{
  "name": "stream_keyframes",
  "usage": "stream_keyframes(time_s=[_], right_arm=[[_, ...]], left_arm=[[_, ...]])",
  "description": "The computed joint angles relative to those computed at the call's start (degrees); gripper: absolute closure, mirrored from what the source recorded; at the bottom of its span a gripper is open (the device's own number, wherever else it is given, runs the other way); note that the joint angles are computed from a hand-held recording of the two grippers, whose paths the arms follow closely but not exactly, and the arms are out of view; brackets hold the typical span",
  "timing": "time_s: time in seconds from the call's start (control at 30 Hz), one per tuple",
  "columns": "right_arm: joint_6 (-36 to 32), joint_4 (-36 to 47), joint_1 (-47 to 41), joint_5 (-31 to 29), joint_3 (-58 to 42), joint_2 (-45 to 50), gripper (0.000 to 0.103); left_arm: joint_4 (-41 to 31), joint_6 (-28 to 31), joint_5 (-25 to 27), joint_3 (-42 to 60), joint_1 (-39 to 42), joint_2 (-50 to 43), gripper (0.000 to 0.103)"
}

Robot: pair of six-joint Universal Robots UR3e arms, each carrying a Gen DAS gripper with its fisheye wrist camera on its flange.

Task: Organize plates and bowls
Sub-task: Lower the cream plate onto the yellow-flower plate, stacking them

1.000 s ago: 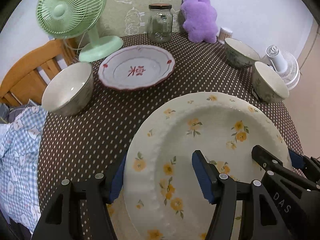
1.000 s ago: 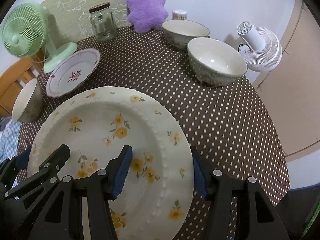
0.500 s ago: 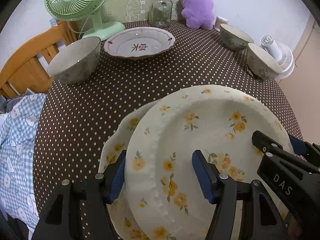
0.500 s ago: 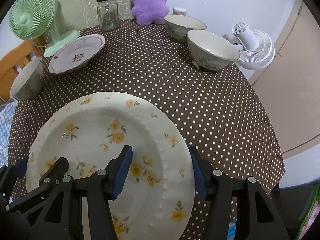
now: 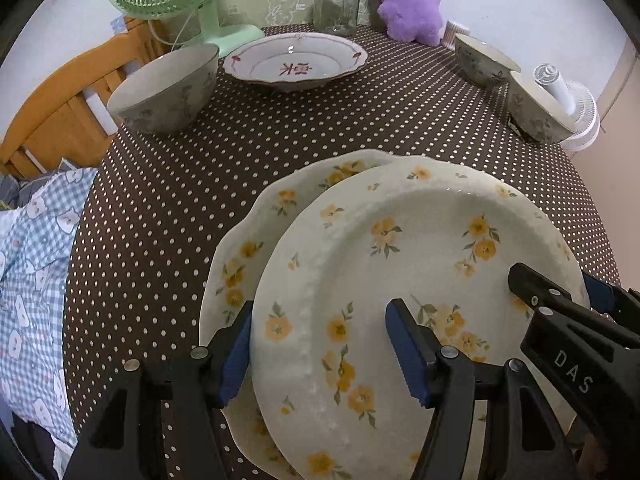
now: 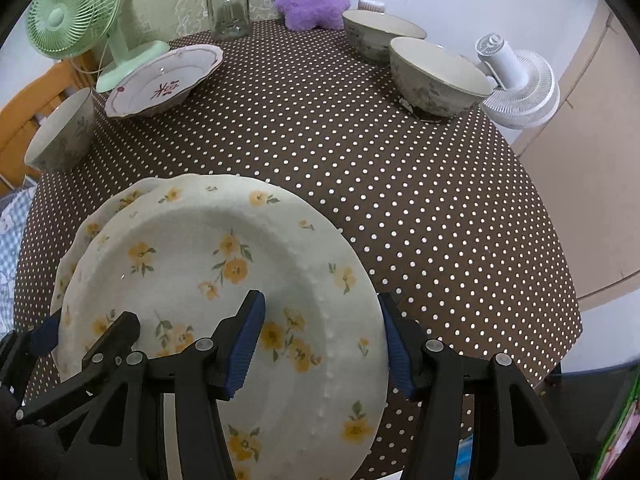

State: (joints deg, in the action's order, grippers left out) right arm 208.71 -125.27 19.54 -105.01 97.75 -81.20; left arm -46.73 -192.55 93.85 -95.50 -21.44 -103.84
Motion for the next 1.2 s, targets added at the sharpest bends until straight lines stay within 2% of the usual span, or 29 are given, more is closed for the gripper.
stream_keyframes(time_s=[0.23, 0.53, 0.67, 0.7, 0.73, 0.93, 1.2], right_arm=[[0.2, -1.65, -0.85, 1.72, 2.17, -0.84, 0.044], [-1.87, -0.33, -1.45, 3.32, 2.16, -2.15, 0.044], [-1.58, 1.31, -1.02, 1.61, 1.51, -3.52, 0.046], [-1.59, 1.59, -0.99, 1.3, 1.36, -3.66, 0.052], [-1.85, 2.18, -0.87, 1.03, 0.94, -3.62, 0.063], [-2.48, 3.03, -0.54, 1.16, -0.98, -1.34, 0.064], [-1.72, 4.03, 0.69, 1.74, -4.43, 2.3, 0.064]], left_arm=[[0.01, -1.17, 3.46, 2.02, -2.08, -2.3, 0.035], [-2.58, 0.18, 7.39, 6.35, -4.07, -5.05, 0.029], [-3.02, 0.38, 6.64, 6.72, -3.51, -4.59, 0.026], [-2.94, 0.36, 6.46, 6.43, -3.21, -4.19, 0.025], [-2.92, 0.34, 6.13, 5.99, -2.84, -3.62, 0.025], [-2.88, 1.59, 3.69, 4.03, -1.25, -1.0, 0.024], [-2.8, 2.65, 3.08, 2.49, 0.22, 0.71, 0.021]])
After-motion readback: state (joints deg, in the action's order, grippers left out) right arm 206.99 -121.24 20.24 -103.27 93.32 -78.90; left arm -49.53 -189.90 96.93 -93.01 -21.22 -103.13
